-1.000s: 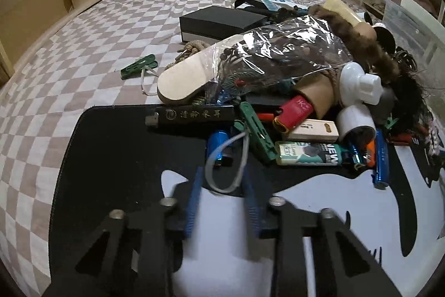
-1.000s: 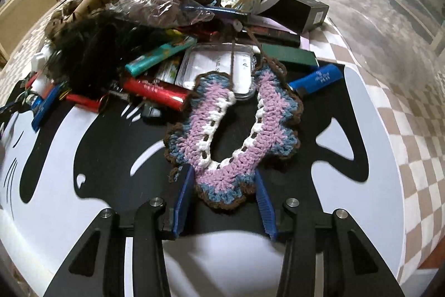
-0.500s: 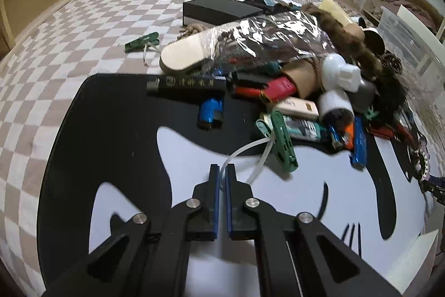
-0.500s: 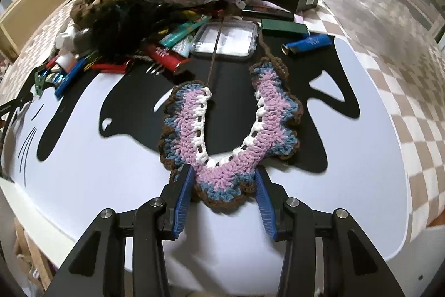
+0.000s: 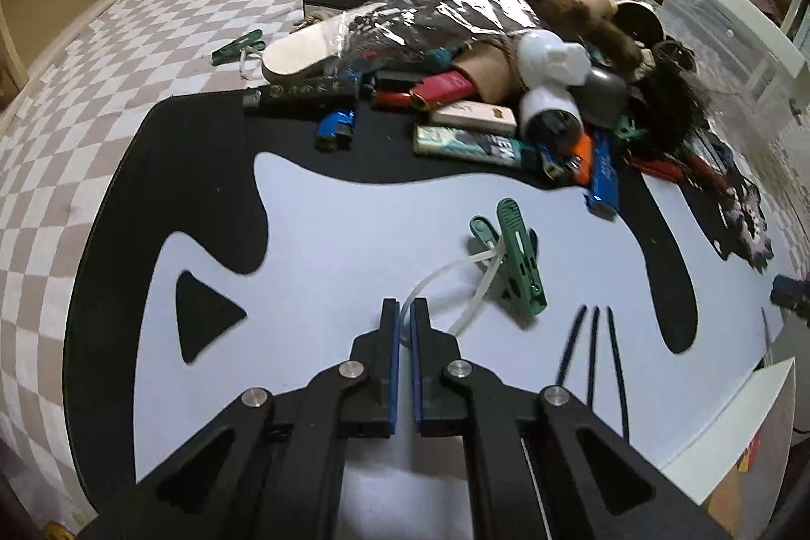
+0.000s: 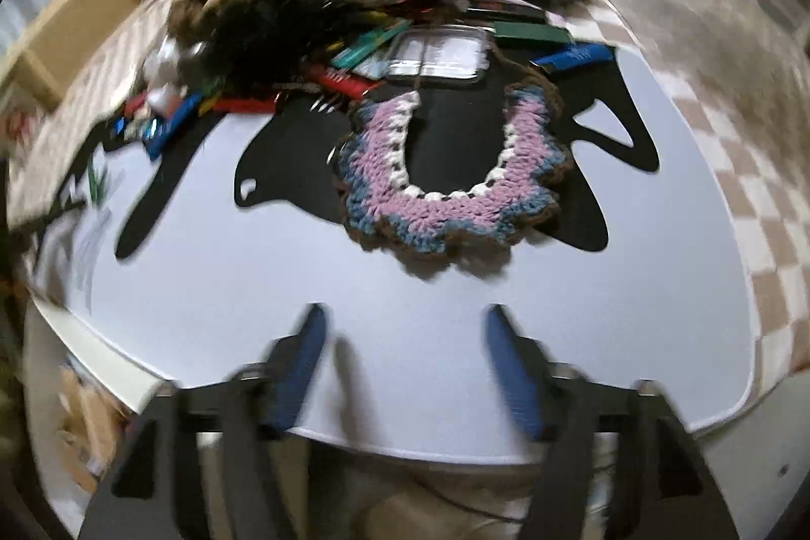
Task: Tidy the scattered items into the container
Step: 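Close the right gripper on the crocheted collar while the left gripper closes on the green clothespin, then lift the crocheted collar with the right gripper while the left gripper lifts the clothespin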
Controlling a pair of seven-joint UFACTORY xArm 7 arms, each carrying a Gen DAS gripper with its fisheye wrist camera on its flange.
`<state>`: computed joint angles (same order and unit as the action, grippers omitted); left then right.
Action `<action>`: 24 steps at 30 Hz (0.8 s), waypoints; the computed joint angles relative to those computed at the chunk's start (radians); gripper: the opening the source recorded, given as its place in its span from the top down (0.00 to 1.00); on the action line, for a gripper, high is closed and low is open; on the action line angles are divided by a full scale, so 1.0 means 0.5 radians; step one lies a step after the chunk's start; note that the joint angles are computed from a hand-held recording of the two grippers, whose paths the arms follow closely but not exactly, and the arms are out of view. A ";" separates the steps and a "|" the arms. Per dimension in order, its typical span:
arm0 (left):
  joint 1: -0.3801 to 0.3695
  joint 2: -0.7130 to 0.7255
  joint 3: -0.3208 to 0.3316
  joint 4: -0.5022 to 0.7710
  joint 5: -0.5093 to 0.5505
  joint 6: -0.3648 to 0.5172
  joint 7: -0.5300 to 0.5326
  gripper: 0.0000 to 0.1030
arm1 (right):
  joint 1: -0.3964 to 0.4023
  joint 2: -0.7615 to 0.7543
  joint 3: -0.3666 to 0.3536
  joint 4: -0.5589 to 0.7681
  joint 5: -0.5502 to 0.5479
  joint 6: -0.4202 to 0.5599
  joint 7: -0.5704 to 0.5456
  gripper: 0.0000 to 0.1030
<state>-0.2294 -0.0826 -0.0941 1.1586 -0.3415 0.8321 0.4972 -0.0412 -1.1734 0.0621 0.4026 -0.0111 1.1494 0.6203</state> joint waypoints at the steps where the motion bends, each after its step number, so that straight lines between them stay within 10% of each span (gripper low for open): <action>1: 0.001 -0.010 0.002 -0.006 -0.008 0.014 -0.005 0.96 | -0.019 -0.002 -0.011 -0.002 0.011 -0.009 0.028 0.28; 9: -0.006 -0.053 0.005 -0.030 -0.028 0.073 -0.049 0.96 | -0.261 0.094 -0.139 -0.085 0.022 -0.323 0.228 0.28; 17: -0.014 -0.068 0.015 -0.016 -0.086 0.153 0.005 0.96 | -0.259 0.539 0.070 0.065 -0.293 -0.427 0.091 0.23; 24: -0.034 -0.111 0.018 -0.014 -0.182 0.198 0.081 0.96 | -0.095 0.535 0.029 0.089 -0.228 -0.462 0.045 0.90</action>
